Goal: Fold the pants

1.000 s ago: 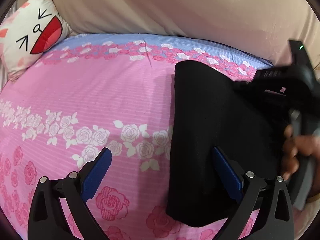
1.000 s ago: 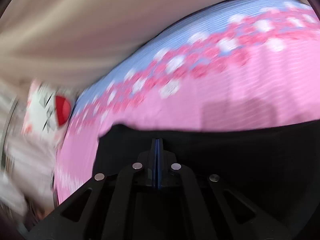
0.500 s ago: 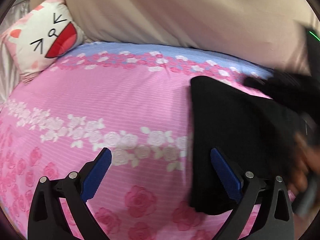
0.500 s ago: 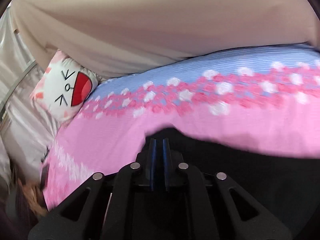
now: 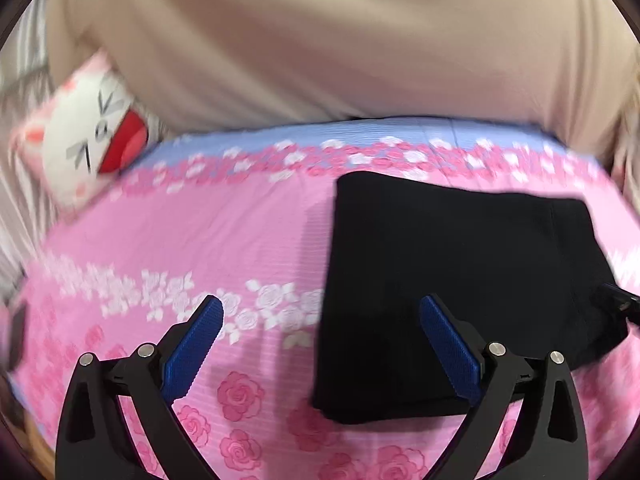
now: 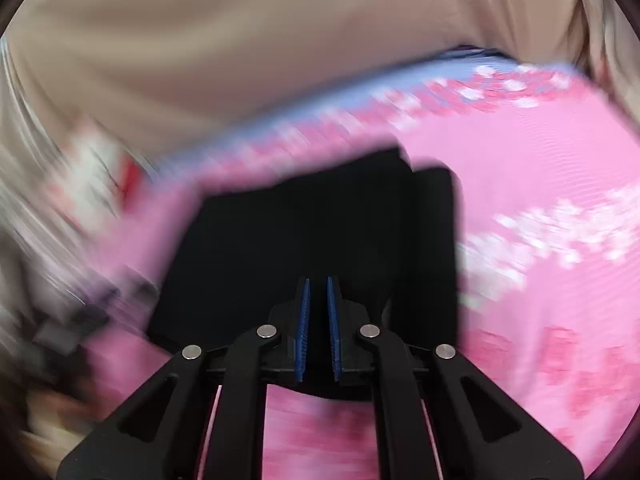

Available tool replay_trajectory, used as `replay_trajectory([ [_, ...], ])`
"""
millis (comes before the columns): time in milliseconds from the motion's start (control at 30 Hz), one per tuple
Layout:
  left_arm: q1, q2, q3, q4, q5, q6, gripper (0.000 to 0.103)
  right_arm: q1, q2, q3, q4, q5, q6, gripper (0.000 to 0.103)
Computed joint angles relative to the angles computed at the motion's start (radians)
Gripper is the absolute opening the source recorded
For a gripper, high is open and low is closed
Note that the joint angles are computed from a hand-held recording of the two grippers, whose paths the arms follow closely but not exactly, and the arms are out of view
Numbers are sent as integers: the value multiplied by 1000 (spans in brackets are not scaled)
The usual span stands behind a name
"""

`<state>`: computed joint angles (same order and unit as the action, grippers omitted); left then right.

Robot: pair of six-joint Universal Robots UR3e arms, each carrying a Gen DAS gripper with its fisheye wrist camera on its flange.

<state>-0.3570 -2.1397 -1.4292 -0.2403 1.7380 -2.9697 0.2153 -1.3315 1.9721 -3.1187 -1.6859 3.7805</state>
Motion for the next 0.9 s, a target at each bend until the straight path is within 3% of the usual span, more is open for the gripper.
replay_trajectory([
  [33, -35, -17, 9, 10, 48, 29, 97, -14, -27, 41, -36, 24, 57, 2],
  [67, -54, -26, 14, 18, 73, 48, 97, 8, -52, 41, -8, -27, 79, 5],
  [100, -71, -32, 12, 34, 95, 65, 98, 72, -64, -2, 38, -149, 57, 10],
  [133, -87, -38, 6, 59, 117, 80, 98, 98, -83, -11, 61, -187, 38, 10],
  [267, -126, -79, 59, 21, 166, 77, 98, 94, 15, -79, 109, -111, -51, 8],
  [333, -131, -95, 104, -53, 164, 57, 98, 48, 26, 25, -70, -32, -21, 7],
  [367, -130, -96, 113, -78, 157, 50, 98, 18, -13, 67, -86, 22, 17, 7],
  [533, -118, -94, 143, -170, 122, 10, 98, 86, -71, 0, 20, -138, 29, 13],
  [667, -114, -83, 139, -193, 112, -5, 98, 97, -88, 40, -1, -156, 75, 22],
  [900, -112, -67, 120, -188, 111, -8, 98, 95, -156, 132, -7, -155, 99, 23],
])
